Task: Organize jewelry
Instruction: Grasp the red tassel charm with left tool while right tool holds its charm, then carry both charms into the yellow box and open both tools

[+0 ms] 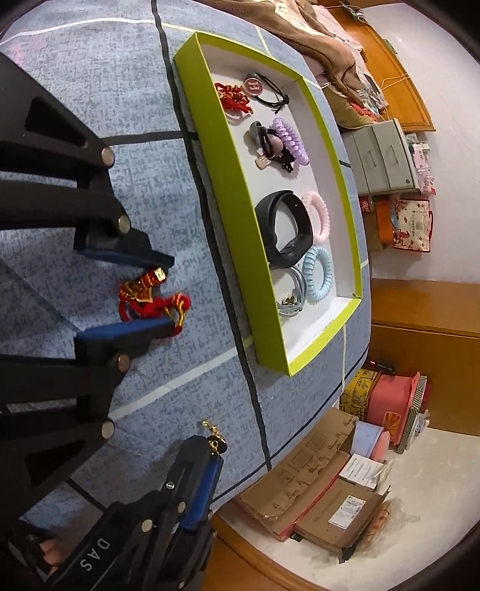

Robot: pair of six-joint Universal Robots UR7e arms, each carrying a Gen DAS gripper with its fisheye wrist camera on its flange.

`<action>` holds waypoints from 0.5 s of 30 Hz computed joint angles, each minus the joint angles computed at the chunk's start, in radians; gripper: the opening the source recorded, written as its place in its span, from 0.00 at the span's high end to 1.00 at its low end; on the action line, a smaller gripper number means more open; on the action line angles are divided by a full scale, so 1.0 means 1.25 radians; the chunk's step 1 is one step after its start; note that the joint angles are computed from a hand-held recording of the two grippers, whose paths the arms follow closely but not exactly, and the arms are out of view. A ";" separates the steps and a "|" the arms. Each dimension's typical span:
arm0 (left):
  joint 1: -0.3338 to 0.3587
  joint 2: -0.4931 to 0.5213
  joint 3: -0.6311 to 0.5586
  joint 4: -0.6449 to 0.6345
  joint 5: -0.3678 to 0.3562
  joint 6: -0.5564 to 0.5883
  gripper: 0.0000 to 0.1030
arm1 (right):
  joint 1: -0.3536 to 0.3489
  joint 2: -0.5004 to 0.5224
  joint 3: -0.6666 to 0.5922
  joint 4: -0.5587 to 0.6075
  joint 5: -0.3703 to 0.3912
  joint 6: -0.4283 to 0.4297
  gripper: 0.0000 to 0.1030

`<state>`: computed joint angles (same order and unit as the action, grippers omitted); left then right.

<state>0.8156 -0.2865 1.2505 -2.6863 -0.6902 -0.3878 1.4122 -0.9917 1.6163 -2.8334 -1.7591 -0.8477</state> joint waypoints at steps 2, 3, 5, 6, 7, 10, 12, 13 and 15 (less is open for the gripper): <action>0.002 -0.007 0.009 -0.011 -0.011 -0.002 0.81 | 0.000 -0.001 0.003 -0.002 0.001 -0.001 0.83; 0.003 -0.009 0.013 -0.014 -0.014 0.000 0.82 | 0.002 0.000 0.004 -0.003 0.000 -0.002 0.83; 0.003 -0.015 0.024 -0.027 -0.016 -0.005 0.82 | 0.004 0.000 0.005 -0.004 -0.003 -0.002 0.83; 0.004 -0.018 0.028 -0.031 -0.018 -0.005 0.82 | 0.005 0.000 0.006 -0.006 -0.003 -0.002 0.83; 0.004 -0.021 0.035 -0.042 -0.016 -0.008 0.83 | 0.006 0.000 0.007 -0.007 -0.002 0.000 0.83; 0.004 -0.035 0.056 -0.069 -0.017 -0.008 0.83 | 0.009 -0.002 0.009 -0.011 0.000 0.001 0.83; 0.005 -0.048 0.073 -0.085 -0.018 -0.008 0.83 | 0.011 -0.002 0.010 -0.013 0.004 0.001 0.83; 0.004 -0.054 0.083 -0.098 -0.012 -0.010 0.83 | 0.013 -0.003 0.010 -0.014 0.006 0.002 0.83; 0.005 -0.067 0.098 -0.111 -0.008 -0.012 0.83 | 0.018 0.000 0.006 -0.015 0.012 0.005 0.83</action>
